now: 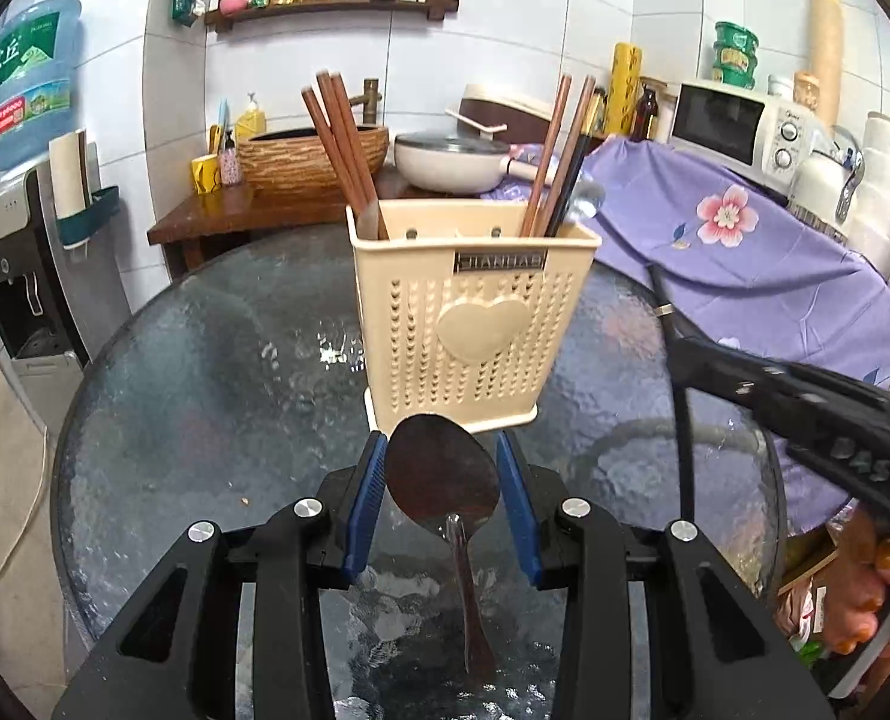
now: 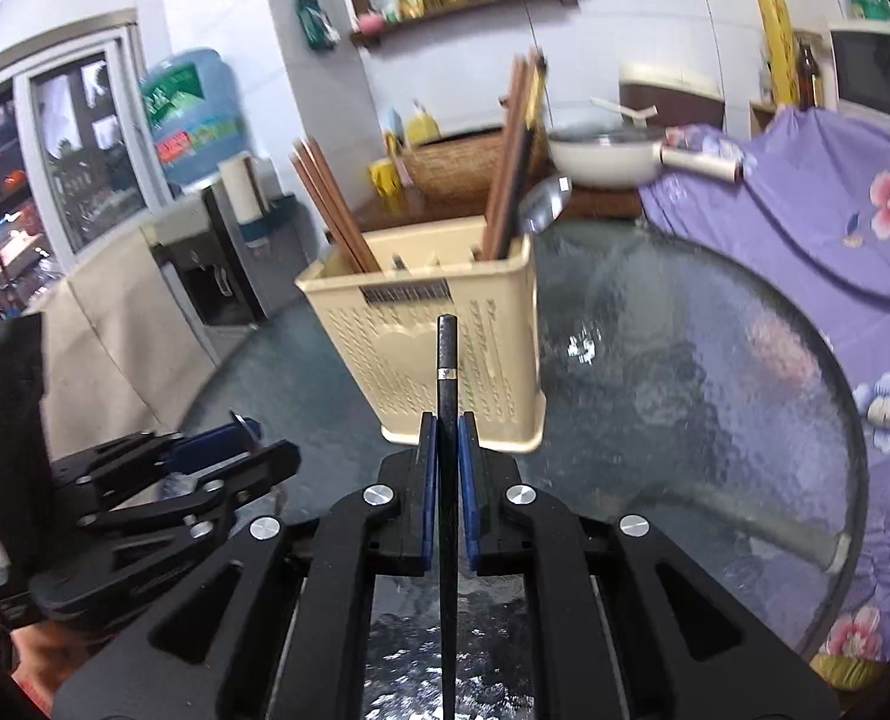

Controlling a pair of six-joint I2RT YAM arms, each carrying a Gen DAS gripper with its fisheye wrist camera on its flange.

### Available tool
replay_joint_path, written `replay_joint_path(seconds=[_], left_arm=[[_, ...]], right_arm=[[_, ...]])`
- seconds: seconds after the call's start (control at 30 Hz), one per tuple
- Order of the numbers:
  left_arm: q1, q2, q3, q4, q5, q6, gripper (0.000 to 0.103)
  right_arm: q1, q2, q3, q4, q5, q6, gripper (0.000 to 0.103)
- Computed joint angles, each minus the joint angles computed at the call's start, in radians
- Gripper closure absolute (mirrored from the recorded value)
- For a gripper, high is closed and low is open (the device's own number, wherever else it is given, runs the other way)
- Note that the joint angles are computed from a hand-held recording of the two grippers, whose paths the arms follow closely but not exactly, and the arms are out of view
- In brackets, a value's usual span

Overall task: Organize utensils
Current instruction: 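Lift the spoon and black chopstick and carry them over the holder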

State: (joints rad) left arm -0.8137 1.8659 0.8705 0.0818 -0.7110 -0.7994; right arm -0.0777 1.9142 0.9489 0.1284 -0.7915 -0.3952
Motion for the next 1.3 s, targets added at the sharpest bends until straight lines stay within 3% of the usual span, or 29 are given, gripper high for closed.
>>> replay_joint_path(seconds=[0.27,0.67,1.07,1.3], left_arm=[[-0.01,-0.053,-0.017,0.019,-0.011,0.043,0.067],[0.011,-0.114,-0.029,0.035,0.002,0.121,0.067],[0.1,-0.273,0.015,0.011,0.063,0.27,0.067],[0.185,-0.312,0.181,-0.051,0.055,0.374,0.067]], right_arm=[[-0.05,-0.118,-0.021,-0.106,-0.095,-0.07,0.095],[-0.051,-0.191,-0.027,-0.117,-0.127,-0.068,0.095],[-0.007,-0.231,0.187,-0.251,-0.162,0.012,0.095],[0.024,-0.241,0.322,-0.203,-0.142,0.158,0.095]])
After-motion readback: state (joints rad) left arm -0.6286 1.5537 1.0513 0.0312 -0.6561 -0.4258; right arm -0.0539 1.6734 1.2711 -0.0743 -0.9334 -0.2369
